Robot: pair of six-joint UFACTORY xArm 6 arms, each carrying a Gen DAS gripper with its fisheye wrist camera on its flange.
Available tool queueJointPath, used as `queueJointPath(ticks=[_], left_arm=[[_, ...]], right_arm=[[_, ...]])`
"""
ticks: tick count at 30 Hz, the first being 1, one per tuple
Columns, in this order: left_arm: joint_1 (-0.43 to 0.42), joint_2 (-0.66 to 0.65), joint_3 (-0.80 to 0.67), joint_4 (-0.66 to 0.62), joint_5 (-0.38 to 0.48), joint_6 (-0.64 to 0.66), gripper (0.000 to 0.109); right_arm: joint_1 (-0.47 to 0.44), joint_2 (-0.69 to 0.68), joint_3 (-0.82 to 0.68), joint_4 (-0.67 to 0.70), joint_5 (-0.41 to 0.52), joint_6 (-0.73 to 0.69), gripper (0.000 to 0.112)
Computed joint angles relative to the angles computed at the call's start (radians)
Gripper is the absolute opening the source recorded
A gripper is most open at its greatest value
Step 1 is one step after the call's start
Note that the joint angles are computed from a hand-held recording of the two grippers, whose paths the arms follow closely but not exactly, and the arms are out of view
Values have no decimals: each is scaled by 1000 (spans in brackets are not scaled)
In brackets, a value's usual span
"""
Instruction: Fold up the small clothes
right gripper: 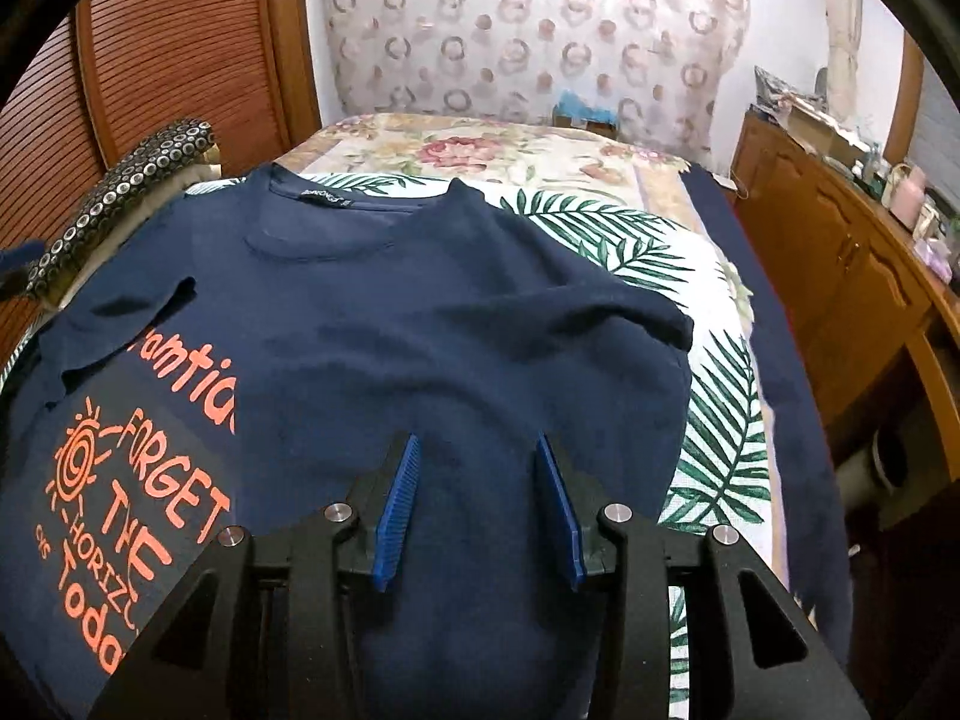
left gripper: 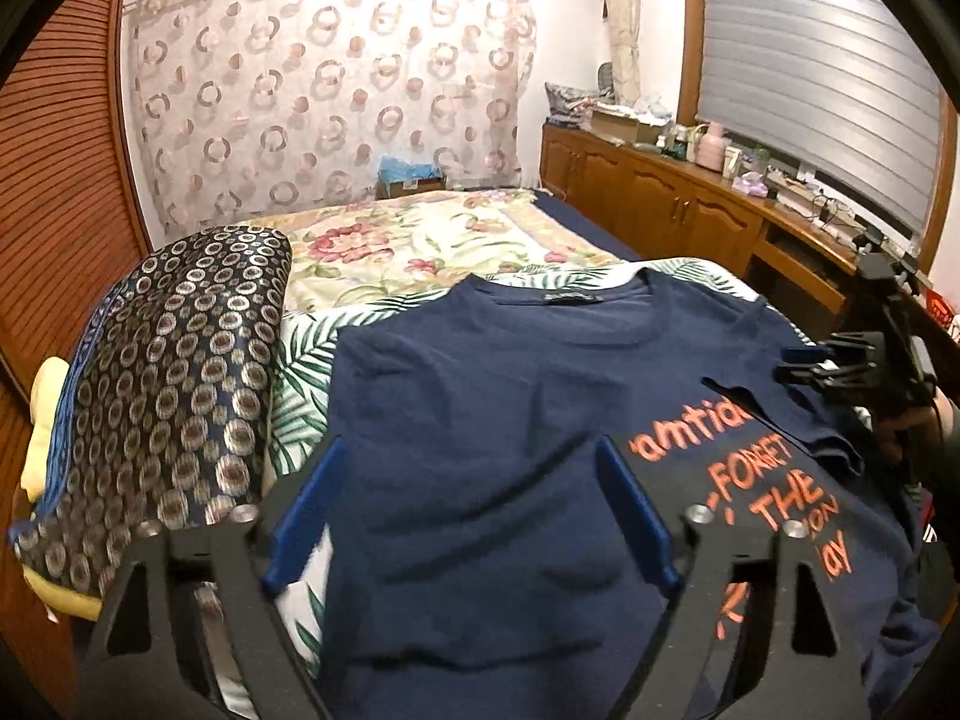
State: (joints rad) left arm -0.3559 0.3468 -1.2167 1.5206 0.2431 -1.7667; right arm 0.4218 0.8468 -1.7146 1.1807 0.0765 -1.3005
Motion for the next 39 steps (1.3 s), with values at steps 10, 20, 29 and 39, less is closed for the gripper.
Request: queueJointPath(ticks=[10, 20, 29, 39], left_arm=[[40, 185, -219, -524, 46, 566, 56], [38, 383, -494, -826, 235, 851, 51], [49, 469, -604, -943, 327, 944, 51], [66, 453, -566, -1031, 258, 1002, 21]], right_arm=[[-9, -14, 14, 135, 20, -160, 50], [-12, -18, 17, 156, 26, -179, 51], [-15, -22, 20, 172, 39, -198, 54], [-15, -20, 18, 170, 45, -199, 57]])
